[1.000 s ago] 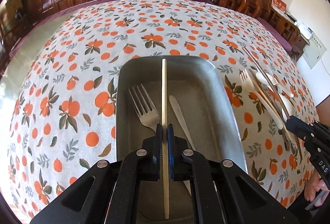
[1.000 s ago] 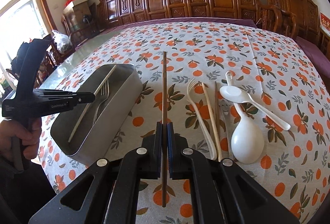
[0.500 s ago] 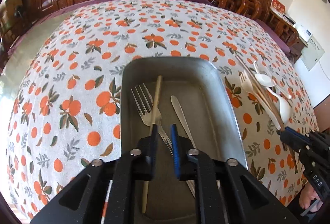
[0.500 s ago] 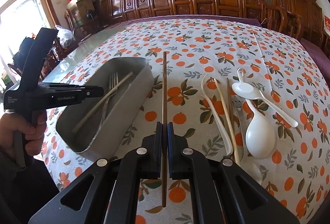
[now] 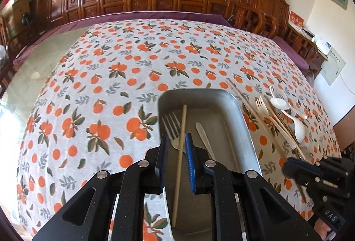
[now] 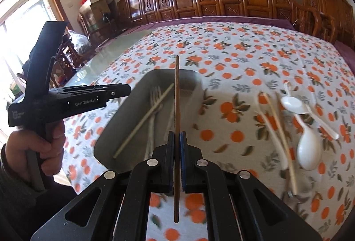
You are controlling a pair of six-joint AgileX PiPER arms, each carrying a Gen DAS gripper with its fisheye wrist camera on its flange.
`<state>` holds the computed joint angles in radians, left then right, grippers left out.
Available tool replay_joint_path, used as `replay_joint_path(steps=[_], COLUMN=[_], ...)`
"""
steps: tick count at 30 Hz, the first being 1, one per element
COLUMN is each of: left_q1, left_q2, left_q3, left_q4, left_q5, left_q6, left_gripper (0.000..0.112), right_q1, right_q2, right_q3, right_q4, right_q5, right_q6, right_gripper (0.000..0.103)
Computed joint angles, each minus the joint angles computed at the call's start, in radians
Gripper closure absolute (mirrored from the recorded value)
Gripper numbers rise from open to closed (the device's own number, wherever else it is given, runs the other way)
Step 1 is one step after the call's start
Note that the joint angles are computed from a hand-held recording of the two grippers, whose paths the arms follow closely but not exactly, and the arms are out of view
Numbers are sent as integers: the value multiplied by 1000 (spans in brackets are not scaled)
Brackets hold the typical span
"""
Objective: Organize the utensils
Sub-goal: 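Lower the wooden chopstick into the grey tray and open the right gripper, then grasp a white plastic spoon by its handle with the right gripper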
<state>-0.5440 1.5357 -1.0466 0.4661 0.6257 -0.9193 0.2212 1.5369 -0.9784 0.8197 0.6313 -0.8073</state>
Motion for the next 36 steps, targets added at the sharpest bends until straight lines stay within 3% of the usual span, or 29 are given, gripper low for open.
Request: replay_joint_path(steps=[8, 19, 27, 31, 36], left_q1=[42, 57, 34, 6, -46], left_q2=[-45, -69, -65, -50, -9], left_q3=[32, 47, 34, 16, -29], left_q4=[8, -1, 8, 14, 23], left_q5=[-8, -21, -17, -19, -13], left_q6=[1, 8, -4, -16, -31], left_gripper=[98, 98, 98, 98, 89], right_q1=[130, 191, 126, 38, -105], right_q2=[76, 147, 98, 40, -5], right_q3=[-76, -121, -65, -41, -46], right_q4=[-124, -169, -28, -7, -34], right_q5=[-42, -70, -73, -50, -22], right_q6=[213, 300, 108, 6, -104], right_gripper=[97, 95, 93, 93, 93])
